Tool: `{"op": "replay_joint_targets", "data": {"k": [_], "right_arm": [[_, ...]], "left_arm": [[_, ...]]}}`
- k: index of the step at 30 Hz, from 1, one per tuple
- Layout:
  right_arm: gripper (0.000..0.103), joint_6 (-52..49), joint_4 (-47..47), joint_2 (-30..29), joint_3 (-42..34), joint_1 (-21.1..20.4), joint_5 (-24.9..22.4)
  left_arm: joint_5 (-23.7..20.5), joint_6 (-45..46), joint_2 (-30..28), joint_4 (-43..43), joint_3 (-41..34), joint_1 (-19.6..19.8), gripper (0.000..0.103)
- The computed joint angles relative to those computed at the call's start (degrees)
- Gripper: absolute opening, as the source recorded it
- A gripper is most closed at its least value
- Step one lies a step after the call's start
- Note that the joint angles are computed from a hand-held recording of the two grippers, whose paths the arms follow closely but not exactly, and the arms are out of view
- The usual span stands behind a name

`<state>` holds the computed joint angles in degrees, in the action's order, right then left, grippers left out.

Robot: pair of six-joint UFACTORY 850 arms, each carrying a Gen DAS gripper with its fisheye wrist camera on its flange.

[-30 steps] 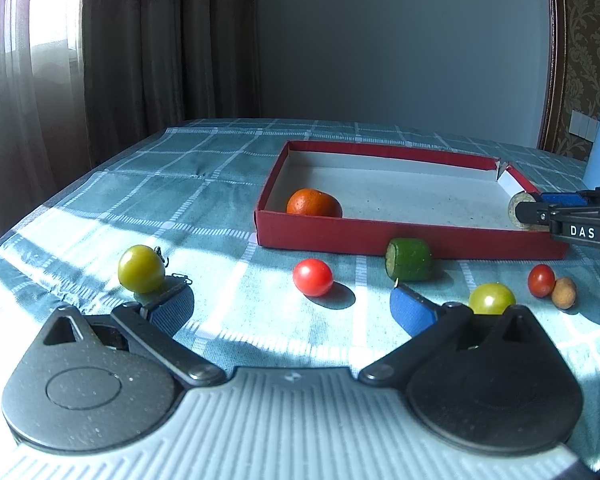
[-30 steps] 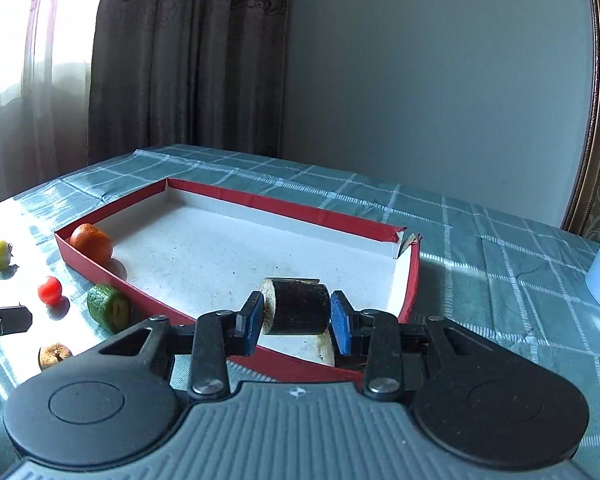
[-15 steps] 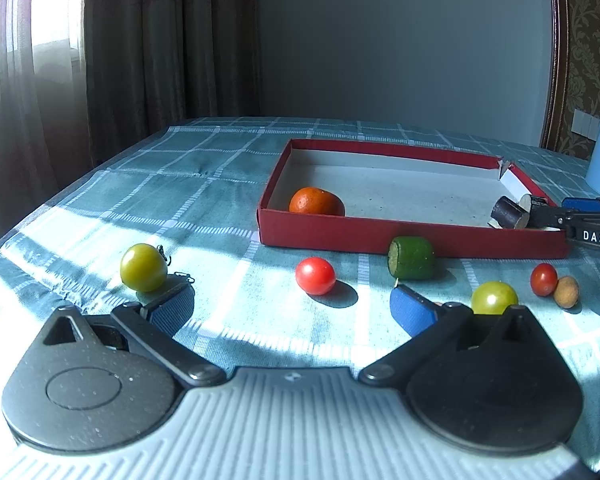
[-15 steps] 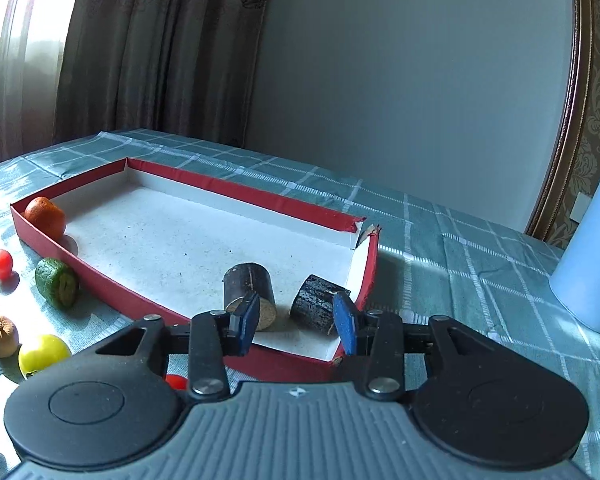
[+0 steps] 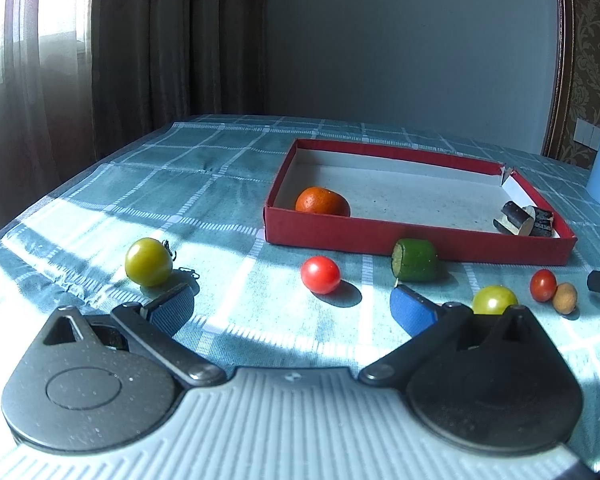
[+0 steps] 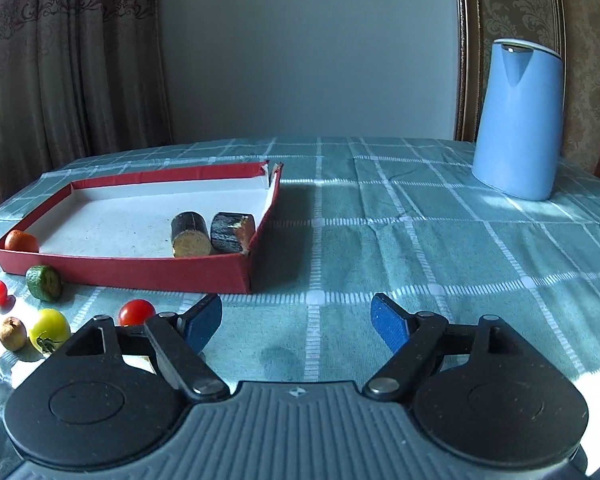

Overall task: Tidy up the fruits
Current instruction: 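Carry the sugarcane piece into the red tray and release it, then grasp the yellow-green tomato with the left gripper, then place the yellow-green tomato in the red tray beside the tangerine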

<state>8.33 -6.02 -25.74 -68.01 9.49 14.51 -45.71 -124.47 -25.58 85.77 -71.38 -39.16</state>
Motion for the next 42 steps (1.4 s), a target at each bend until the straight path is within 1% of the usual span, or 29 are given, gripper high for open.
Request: {"op": "replay_joint_targets", "data": {"k": [1,3,5,6,8,12,13,17,19,21,23,25,28,29,30,31,32,34,35,37,38,39,40,42], "right_arm": [[0.082,3.0,-2.6,-0.4,-0.6,-0.2,-1.3],[0.084,4.9,-4.5,-0.8,-1.1,-0.3,-2.4],[0.091,3.2,-4.0,-1.1,-1.6,-0.1,-3.7],[0.092,-0.8,-0.8,-1.1,-1.6,0.2,-4.2],[0.095,-6.1,3.4,-1.4,-2.0,0.7,-4.9],[0.097,-4.6,1.7,-1.7,-2.5,0.6,-5.2],[0.097,-4.8,1.7,-1.7,-2.5,0.6,-5.2],[0.099,-4.8,1.5,-1.6,-2.4,0.8,-5.4],[0.099,-3.5,0.2,-1.6,-2.5,0.7,-5.4],[0.099,-4.1,0.8,-1.6,-2.4,0.7,-5.4],[0.099,-4.4,1.0,-1.6,-2.4,0.8,-5.4],[0.099,-3.5,0.2,-1.6,-2.4,0.7,-5.4],[0.099,-3.5,0.2,-1.6,-2.5,0.7,-5.4],[0.099,-3.5,0.2,-1.6,-2.5,0.7,-5.4],[0.099,-3.4,0.1,-1.7,-2.5,0.7,-5.3],[0.099,-3.4,0.1,-1.7,-2.5,0.7,-5.3],[0.099,-3.4,0.1,-1.7,-2.5,0.7,-5.3],[0.099,-3.4,0.1,-1.7,-2.5,0.7,-5.3],[0.099,-3.4,0.1,-1.7,-2.5,0.7,-5.3],[0.099,-3.3,0.0,-1.7,-2.5,0.7,-5.3],[0.099,-3.3,0.0,-1.7,-2.5,0.7,-5.3],[0.099,-3.3,0.0,-1.7,-2.5,0.7,-5.3],[0.099,-3.3,0.0,-1.7,-2.5,0.7,-5.3],[0.099,-3.2,-0.1,-1.7,-2.5,0.7,-5.3]], "left_arm": [[0.2,-0.5,0.2,0.1,0.3,0.0,0.103],[0.7,-1.5,1.0,0.0,1.2,0.2,0.103],[0.3,-3.2,2.3,1.2,3.2,-0.1,0.103],[-0.4,-4.9,3.2,3.0,4.6,-0.4,0.103],[-2.1,-7.5,5.1,6.4,7.8,-1.1,0.103],[-9.1,-6.5,7.1,7.3,11.7,-1.8,0.103],[-9.7,-6.1,7.4,6.6,11.9,-1.6,0.103],[-7.2,-5.8,9.0,3.6,11.7,2.1,0.103],[-6.6,-4.0,8.1,1.3,9.9,3.5,0.103],[-3.7,-0.1,6.8,-0.9,7.6,5.3,0.103],[-4.6,3.4,4.3,-4.2,4.5,6.2,0.103],[-3.4,7.0,3.1,-6.1,2.8,6.9,0.103],[-3.0,9.3,1.7,-9.5,0.7,8.1,0.103],[-1.9,10.2,1.6,-10.8,0.4,8.6,0.098],[-1.3,11.3,1.4,-12.3,0.0,8.9,0.084],[-0.6,12.6,1.2,-13.7,-0.2,9.1,0.077],[-0.4,12.1,1.3,-13.8,0.0,9.2,0.076],[-0.1,11.1,1.7,-13.1,0.6,9.1,0.07],[0.1,11.0,1.8,-12.7,0.8,9.0,0.065],[-0.4,11.0,1.8,-12.2,0.8,8.6,0.054],[-0.3,11.1,1.8,-11.9,0.8,8.3,0.04],[0.2,11.6,1.9,-11.9,0.7,8.1,0.031],[-0.5,12.5,1.5,-12.6,0.0,7.7,0.031],[0.0,12.9,1.3,-12.0,-0.5,7.0,0.031]]}}
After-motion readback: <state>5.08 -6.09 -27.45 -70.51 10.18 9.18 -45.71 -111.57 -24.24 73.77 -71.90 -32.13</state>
